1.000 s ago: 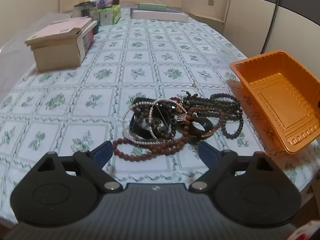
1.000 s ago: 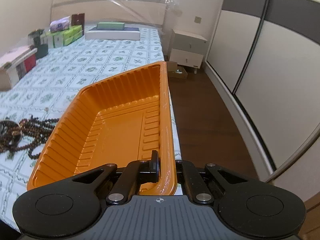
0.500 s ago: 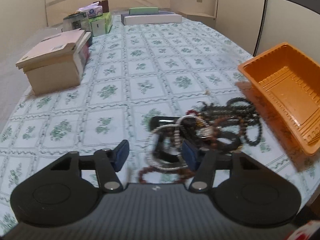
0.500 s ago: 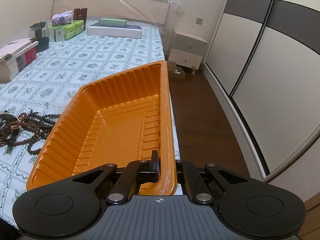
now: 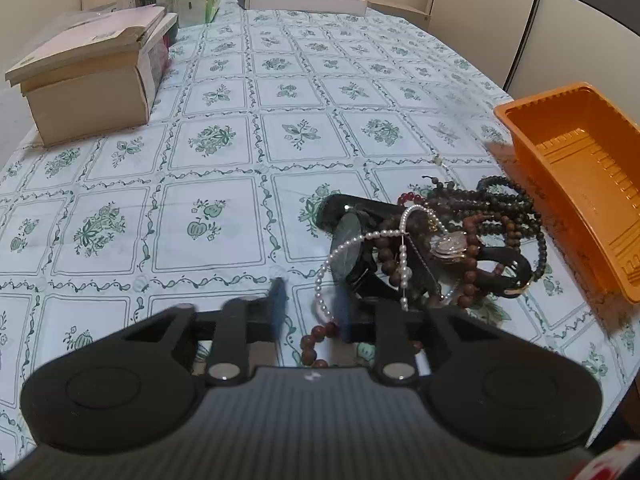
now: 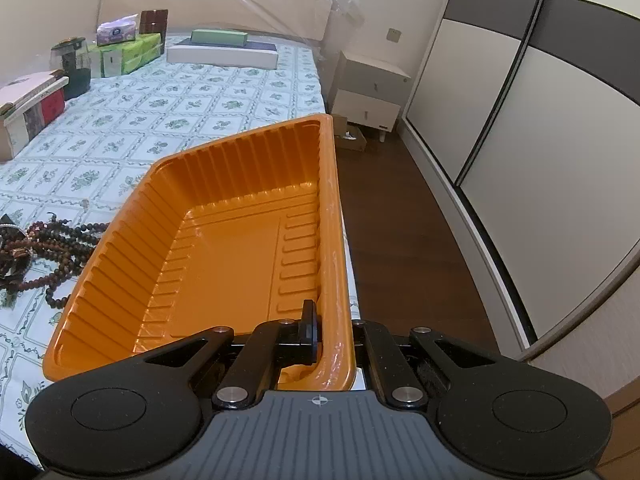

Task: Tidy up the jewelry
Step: 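Grasp the pearl necklace in the pile with the left tool while the right tool holds the tray, then lift the pearl necklace with the left tool and release it into the tray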

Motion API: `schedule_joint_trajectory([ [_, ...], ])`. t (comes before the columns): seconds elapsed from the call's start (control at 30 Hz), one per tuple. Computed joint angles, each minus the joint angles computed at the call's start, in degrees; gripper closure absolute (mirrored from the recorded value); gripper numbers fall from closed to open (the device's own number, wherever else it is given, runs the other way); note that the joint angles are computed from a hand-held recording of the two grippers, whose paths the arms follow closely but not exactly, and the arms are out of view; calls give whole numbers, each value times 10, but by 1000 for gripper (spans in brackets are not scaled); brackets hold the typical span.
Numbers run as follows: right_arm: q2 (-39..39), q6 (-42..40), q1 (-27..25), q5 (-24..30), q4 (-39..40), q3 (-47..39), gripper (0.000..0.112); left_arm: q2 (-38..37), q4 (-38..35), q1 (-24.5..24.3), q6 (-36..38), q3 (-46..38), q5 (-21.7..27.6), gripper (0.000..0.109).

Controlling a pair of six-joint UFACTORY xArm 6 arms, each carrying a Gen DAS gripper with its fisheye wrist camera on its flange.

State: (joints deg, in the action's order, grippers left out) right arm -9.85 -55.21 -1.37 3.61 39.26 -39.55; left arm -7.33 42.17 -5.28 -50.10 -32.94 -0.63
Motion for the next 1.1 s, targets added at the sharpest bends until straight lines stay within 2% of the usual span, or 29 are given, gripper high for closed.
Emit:
schedule_joint_trajectory([
  [0.07,-2,-1,0,0,0,1,109,-8,-21,-5,18,2,7,103],
  [0.17,-5,-1,2,0,0,3,109,-32,52,-6,-37,-3,31,106],
  [0.3,-10,-15,6,-4,16,5,109,-68,22,-20,-1,-4,44,106],
  [0.43,-16,-26,9,-9,33,12,109,-100,31,-33,9,-18,50,106],
  [0.53,-18,-38,11,-8,48,13,109,-115,2,-48,47,-36,59,106],
  [0.9,-29,-75,16,-9,87,15,109,-128,-31,-75,110,-107,80,106],
  [1.0,-29,-89,17,-8,103,13,109,-128,-18,-77,110,-128,85,106],
  [1.1,-30,-98,16,-6,112,12,109,-127,-47,-85,142,-146,86,106],
])
